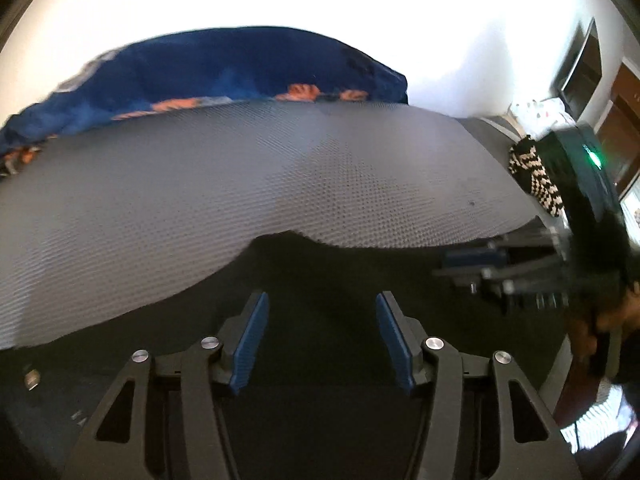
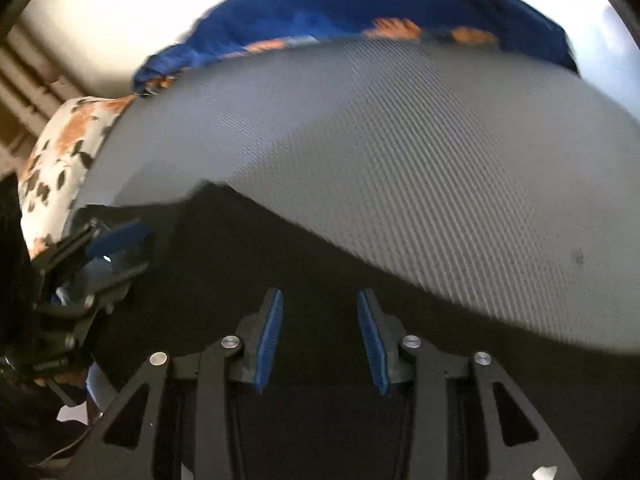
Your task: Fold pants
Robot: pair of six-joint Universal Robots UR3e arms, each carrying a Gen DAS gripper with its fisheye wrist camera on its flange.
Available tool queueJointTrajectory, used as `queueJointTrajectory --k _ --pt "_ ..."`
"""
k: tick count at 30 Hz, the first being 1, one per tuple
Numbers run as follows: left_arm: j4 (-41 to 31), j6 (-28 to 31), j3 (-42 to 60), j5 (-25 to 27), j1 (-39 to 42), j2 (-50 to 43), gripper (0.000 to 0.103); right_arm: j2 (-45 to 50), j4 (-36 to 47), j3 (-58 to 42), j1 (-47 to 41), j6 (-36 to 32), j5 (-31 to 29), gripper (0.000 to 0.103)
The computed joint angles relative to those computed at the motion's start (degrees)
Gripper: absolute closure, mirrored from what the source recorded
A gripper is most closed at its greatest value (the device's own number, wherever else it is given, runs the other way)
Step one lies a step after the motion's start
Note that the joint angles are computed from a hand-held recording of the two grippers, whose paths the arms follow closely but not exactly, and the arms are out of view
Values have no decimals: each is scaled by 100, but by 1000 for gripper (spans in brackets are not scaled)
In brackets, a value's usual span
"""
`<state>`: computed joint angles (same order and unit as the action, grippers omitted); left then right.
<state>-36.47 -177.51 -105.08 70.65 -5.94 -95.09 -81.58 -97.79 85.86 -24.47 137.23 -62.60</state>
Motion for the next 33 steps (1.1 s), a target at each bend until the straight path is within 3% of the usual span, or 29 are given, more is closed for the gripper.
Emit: queueJointTrajectory --k 3,4,6,10,13,14,17,22,27,33 --pt "128 -115 431 142 -181 -661 49 -139 -485 503 -132 4 23 70" --pt "175 -162 634 274 -246 -943 54 -199 -661 649 -152 14 72 72" --pt "292 -255 721 341 -319 -1166 55 -245 -1384 939 -106 233 -19 72" --pt "413 -415 888 544 -425 -1426 56 -9 -1598 933 -297 330 204 77" --pt "436 -381 1145 873 -613 -1647 56 61 -1152 814 -619 65 533 77" --pt "413 -437 1195 985 -686 -1638 56 13 -905 755 -767 -22 617 72" --pt "321 -525 971 758 -605 -1294 56 -405 -605 904 -1209 -210 712 70" --pt "405 -795 154 778 -587 -303 49 -1141 1228 809 -3012 -1239 1021 68" --pt "345 -1056 -799 1055 -763 713 46 -1251 2589 507 -4780 -1894 891 66" --pt "372 -1352 -1805 1171 -959 1527 45 -1091 3023 509 -6369 -2011 560 65"
